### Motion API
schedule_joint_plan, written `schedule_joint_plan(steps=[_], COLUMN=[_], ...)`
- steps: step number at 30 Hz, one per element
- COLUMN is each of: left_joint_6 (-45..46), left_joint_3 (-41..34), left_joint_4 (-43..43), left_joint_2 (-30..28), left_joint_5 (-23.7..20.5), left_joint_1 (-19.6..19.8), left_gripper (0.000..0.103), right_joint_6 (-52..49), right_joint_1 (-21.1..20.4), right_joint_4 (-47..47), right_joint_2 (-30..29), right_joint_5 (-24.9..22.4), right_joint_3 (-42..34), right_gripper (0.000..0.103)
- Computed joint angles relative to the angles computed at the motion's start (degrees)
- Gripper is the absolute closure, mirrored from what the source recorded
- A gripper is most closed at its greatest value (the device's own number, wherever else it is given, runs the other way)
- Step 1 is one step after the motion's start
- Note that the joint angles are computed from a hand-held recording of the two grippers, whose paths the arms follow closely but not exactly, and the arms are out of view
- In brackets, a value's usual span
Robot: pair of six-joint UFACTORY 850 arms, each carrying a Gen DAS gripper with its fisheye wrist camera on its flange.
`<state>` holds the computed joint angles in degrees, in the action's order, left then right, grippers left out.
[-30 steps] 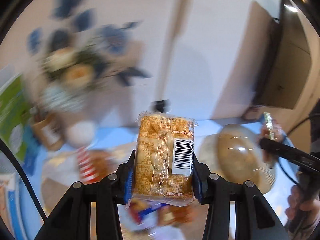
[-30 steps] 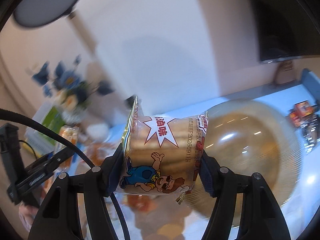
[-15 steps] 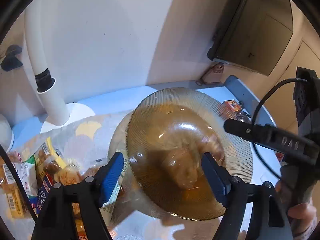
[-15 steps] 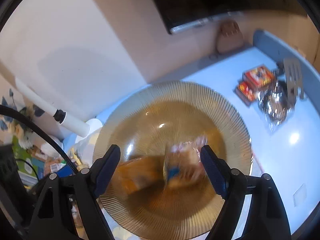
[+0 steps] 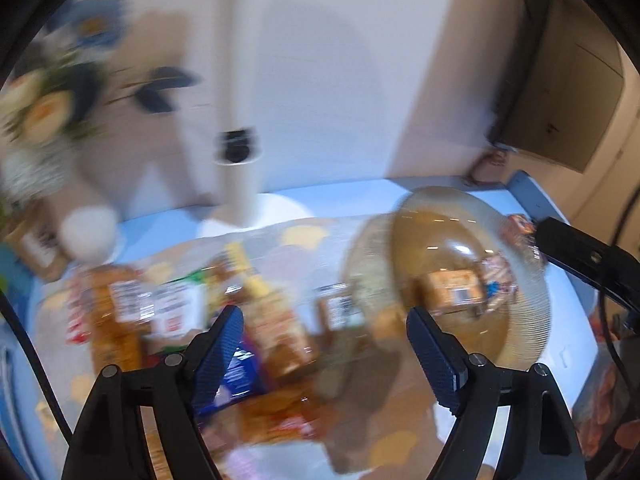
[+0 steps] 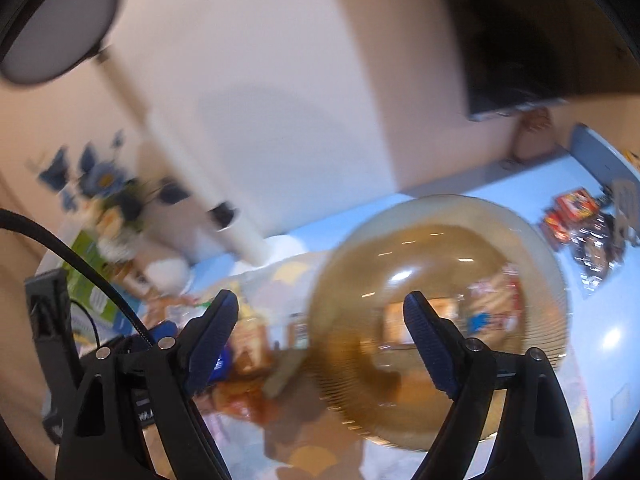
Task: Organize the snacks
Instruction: 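Carry both packs into the amber glass bowl and open both tools, then move the left tool over the round orange-logo bag while the right tool approaches the red-label meat floss cake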
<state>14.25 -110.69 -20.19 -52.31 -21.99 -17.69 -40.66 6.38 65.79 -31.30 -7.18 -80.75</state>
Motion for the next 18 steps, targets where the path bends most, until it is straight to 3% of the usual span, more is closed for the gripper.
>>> schedule_joint_plan(steps=[3, 7, 13, 18], left_joint_6=[-1.9, 2.9, 6.1, 24.7], left_joint_3=[6.0, 13.3, 21.0, 25.8], left_joint_4=[2.6, -2.6, -6.5, -25.1], left_joint_2=[3.3, 6.5, 8.7, 9.1], left_joint_5=[2.4, 4.4, 7.1, 5.8], left_joint_1=[2.3, 6.2, 9.9, 11.7], left_gripper=[0.019, 0.019, 0.019, 0.019], right_joint_6=[-13.6, -22.4, -6.0, 5.2], right_joint_1=[2.4, 5.4, 8.4, 10.3], right_joint_4=[11.8, 18.4, 2.7, -7.6], right_joint_2=[-0.5, -2.8, -8.2, -11.5], right_joint_5=[-0.2, -1.0, -2.9, -2.0], right_joint_3=[0.4, -0.1, -3.4, -4.4], right_gripper=[0.016, 0.013, 0.013, 0.013])
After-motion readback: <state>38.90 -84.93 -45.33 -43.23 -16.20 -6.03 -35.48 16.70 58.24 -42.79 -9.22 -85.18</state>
